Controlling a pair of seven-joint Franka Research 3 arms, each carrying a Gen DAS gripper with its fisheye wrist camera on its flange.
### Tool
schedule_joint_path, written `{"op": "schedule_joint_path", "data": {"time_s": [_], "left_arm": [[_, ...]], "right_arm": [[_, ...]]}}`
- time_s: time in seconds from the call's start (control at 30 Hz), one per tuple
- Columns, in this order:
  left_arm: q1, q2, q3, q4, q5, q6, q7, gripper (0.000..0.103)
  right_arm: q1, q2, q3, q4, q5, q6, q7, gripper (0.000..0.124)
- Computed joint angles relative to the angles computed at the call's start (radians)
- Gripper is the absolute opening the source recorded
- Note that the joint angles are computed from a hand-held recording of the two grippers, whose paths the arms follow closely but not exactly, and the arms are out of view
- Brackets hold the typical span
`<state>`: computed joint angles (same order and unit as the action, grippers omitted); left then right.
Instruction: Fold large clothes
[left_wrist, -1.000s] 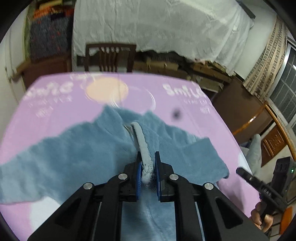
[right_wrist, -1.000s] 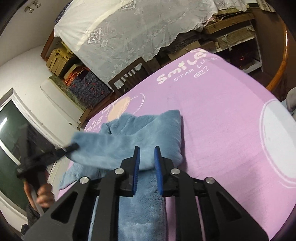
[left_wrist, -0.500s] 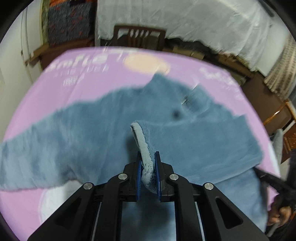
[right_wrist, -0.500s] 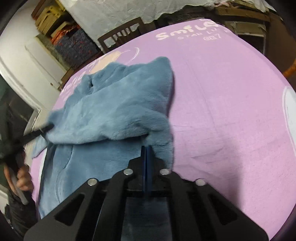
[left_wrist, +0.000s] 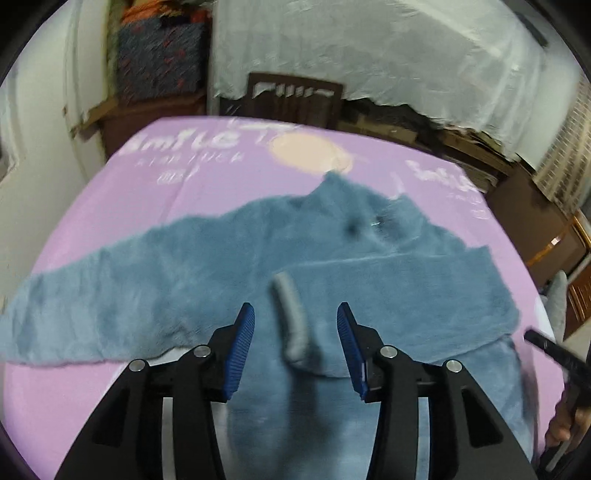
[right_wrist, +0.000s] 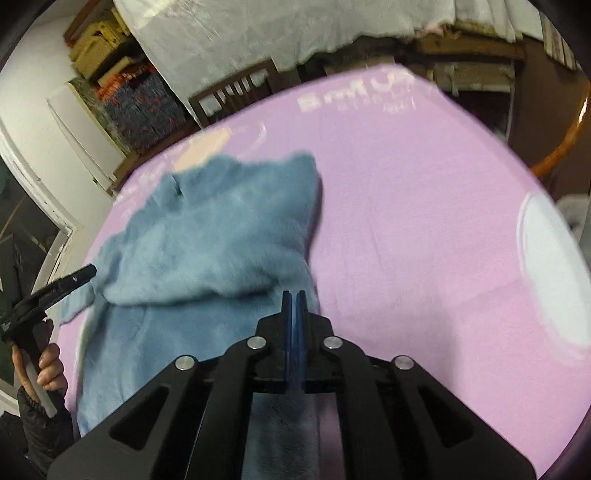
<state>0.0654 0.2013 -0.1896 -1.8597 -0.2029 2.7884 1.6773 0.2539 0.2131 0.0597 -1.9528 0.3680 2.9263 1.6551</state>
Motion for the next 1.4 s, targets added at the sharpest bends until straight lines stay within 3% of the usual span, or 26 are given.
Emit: {"op": "schedule_joint_path", "data": {"time_s": [0.1,0.17,0.3,0.33,0.4,0.43,0.5,0.57,0.67,0.8,0.9,1.0,1.07,1.13,1.27,1.4], "left_arm": [[-0.001,0.019,-0.043,0.041,-0.053,-0.023,0.087,0.058],[-0.01,0.052,-0.061,0.074,-0.076,-0.047,0.122,0.06],[-0.055,0.144,-0.029,0.159,0.013,-0.124,0.026,0.06],[-0.054,0.165,-0.026,0.173,0.022,-0.14,0.009,0.06],[-0.022,0.161,-0.058,0.148,-0.01,-0.097,0.059,0.06],[-0.015,0.157,-0.063,0.14,-0.016,-0.096,0.069,0.06],[-0.017,0.155,-0.063,0.131,-0.008,-0.079,0.069,0.06],[-0.021,0.155,-0.061,0.125,0.006,-0.069,0.067,0.061],[-0.003,0.16,-0.077,0.129,-0.018,-0.068,0.086,0.061],[0.034,0.16,-0.105,0.142,-0.094,-0.093,0.12,0.061],[0.047,0.093,-0.078,0.087,-0.135,-0.078,0.081,0.063],[0.076,-0.021,-0.05,-0.037,-0.223,-0.002,0.077,0.08],[0.079,-0.085,0.0,-0.114,-0.228,0.027,0.039,0.083],[0.082,-0.119,0.055,-0.159,-0.195,0.021,-0.034,0.083],[0.128,-0.13,0.133,-0.192,-0.218,-0.035,-0.141,0.083],[0.17,-0.109,0.149,-0.188,-0.311,-0.033,-0.165,0.083]], "right_arm": [[-0.021,0.044,0.037,0.099,0.048,-0.052,-0.068,0.002],[-0.037,0.096,0.068,0.189,0.097,-0.097,-0.135,0.002],[-0.072,0.221,0.12,0.357,0.216,-0.202,-0.228,0.002],[-0.064,0.233,0.106,0.365,0.218,-0.207,-0.217,0.002],[-0.039,0.243,0.057,0.342,0.17,-0.199,-0.139,0.0],[-0.054,0.245,0.064,0.329,0.183,-0.193,-0.146,0.0],[-0.159,0.243,0.162,0.305,0.39,-0.192,-0.31,0.0],[-0.195,0.234,0.182,0.293,0.486,-0.211,-0.362,0.0],[-0.181,0.229,0.16,0.29,0.535,-0.222,-0.394,0.0],[-0.14,0.23,0.118,0.299,0.5,-0.225,-0.367,0.0],[-0.136,0.216,0.109,0.285,0.509,-0.212,-0.355,0.0],[-0.058,0.165,0.041,0.223,0.384,-0.094,-0.239,0.002],[-0.035,0.133,0.022,0.18,0.326,-0.025,-0.177,0.01],[-0.05,0.103,0.046,0.146,0.334,0.032,-0.172,0.012],[-0.131,0.075,0.147,0.127,0.497,0.056,-0.306,0.015],[-0.11,0.067,0.126,0.122,0.518,0.055,-0.318,0.024]]}}
